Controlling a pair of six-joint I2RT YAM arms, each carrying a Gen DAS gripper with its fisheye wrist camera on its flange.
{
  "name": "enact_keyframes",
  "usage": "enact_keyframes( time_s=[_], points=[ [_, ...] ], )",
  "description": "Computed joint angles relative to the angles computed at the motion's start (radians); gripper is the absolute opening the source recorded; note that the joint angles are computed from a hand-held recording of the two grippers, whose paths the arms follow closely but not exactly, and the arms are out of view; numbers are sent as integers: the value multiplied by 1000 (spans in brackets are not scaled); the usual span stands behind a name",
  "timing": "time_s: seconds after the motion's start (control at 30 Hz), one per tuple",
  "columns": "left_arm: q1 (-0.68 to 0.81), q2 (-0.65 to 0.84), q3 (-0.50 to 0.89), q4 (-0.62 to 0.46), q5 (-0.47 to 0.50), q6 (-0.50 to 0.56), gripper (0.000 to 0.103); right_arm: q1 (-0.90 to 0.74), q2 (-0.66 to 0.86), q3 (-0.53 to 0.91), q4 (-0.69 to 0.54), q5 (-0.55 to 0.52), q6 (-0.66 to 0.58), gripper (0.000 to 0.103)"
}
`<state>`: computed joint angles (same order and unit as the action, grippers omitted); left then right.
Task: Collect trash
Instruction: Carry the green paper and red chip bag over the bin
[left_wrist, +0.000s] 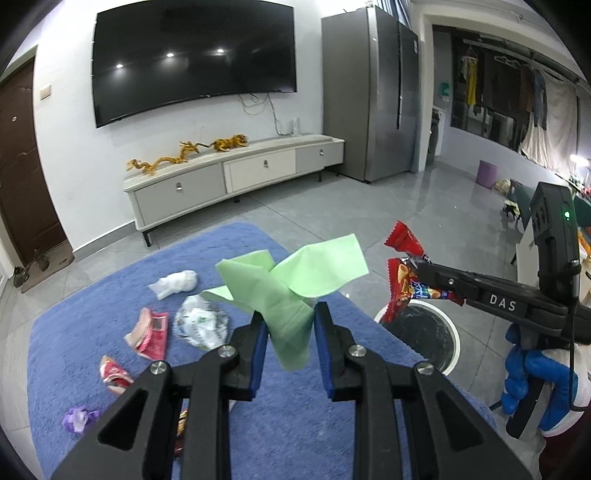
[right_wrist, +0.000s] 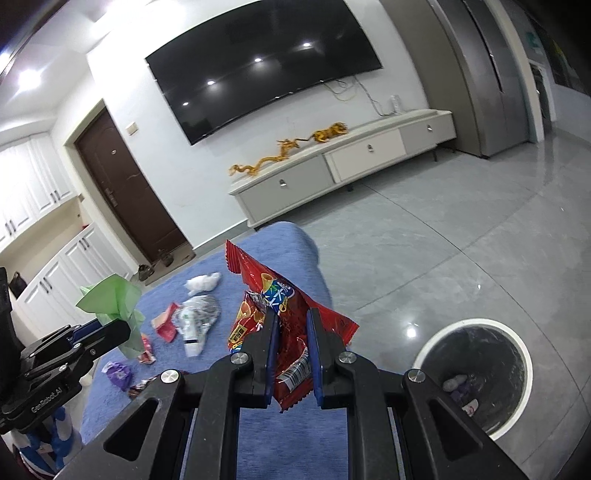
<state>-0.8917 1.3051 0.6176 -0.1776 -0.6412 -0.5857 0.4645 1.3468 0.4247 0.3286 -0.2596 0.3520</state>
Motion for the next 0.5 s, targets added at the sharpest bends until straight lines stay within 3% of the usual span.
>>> enact_keyframes(
  time_s=[0.27,0.5],
  points=[
    [54,242,128,115,138,95,23,-168,95,-4,31,-32,-28,14],
    [103,511,344,156,315,168,23,-304,225,18,49,9,-58,14]
  ],
)
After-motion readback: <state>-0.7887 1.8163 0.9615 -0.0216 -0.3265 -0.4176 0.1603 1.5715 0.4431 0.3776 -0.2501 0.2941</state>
